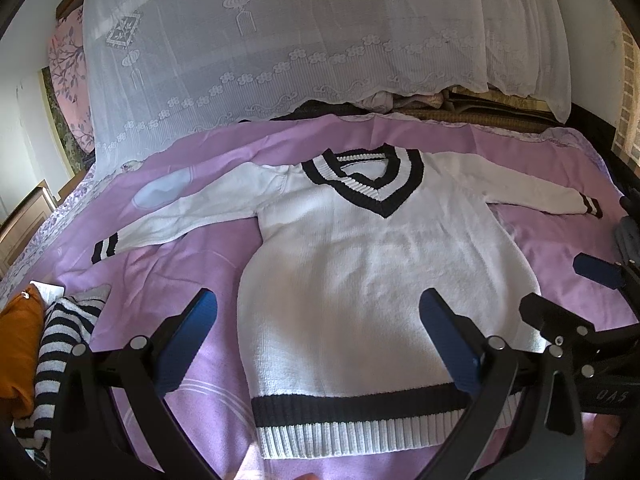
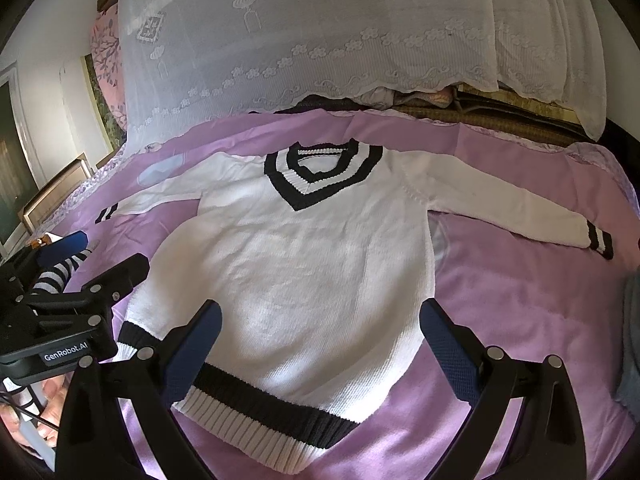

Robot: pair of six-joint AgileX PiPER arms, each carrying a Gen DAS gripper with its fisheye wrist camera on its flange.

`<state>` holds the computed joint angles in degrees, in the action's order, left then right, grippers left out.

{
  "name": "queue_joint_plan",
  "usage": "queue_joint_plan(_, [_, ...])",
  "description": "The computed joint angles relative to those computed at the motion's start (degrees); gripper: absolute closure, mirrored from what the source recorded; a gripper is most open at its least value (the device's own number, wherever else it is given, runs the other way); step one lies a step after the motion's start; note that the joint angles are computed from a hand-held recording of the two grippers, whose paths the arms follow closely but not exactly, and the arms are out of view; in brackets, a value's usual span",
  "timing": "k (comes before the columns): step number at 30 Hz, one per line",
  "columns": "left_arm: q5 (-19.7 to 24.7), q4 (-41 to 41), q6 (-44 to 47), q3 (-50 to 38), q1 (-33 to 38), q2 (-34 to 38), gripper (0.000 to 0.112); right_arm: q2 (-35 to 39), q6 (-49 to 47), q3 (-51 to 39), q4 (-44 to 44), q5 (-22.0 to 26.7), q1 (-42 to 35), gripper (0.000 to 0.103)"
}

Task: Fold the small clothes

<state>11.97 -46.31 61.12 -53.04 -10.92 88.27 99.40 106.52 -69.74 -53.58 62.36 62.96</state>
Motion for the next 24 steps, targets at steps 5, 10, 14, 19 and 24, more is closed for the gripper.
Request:
queue_joint_plan(5, [0.31,0.97,-0.99,-0.16,0.20,0.38,0.014,0.02,0.62,0.36,-0.22,-0.24,0.08,0.004])
queue_joint_plan(10, [0.28,1.00,-0.95,-0.14,0.24,0.41,0.014,0.09,0.67,0.32,-0.27,-0.19,0.11,0.003])
queue_joint_plan(14, [0.45,1.46,-1.42,-0.29,0.25,0.44,0.014,0.20,0.81,0.29,-0.28,-0.09,0.26,0.003])
queue_joint_plan(19, [0.45,1.60,-1.61,-0.28,0.27,0.45,0.014,0.15,0.91,0.42,-0.33,-0.20,0.25,0.003])
queue_joint_plan(24, [0.49,1.56,-1.56,-0.25,0.37,0.52,0.014,0.12,1.02,0.52,-0.41,-0.29,0.28,0.003])
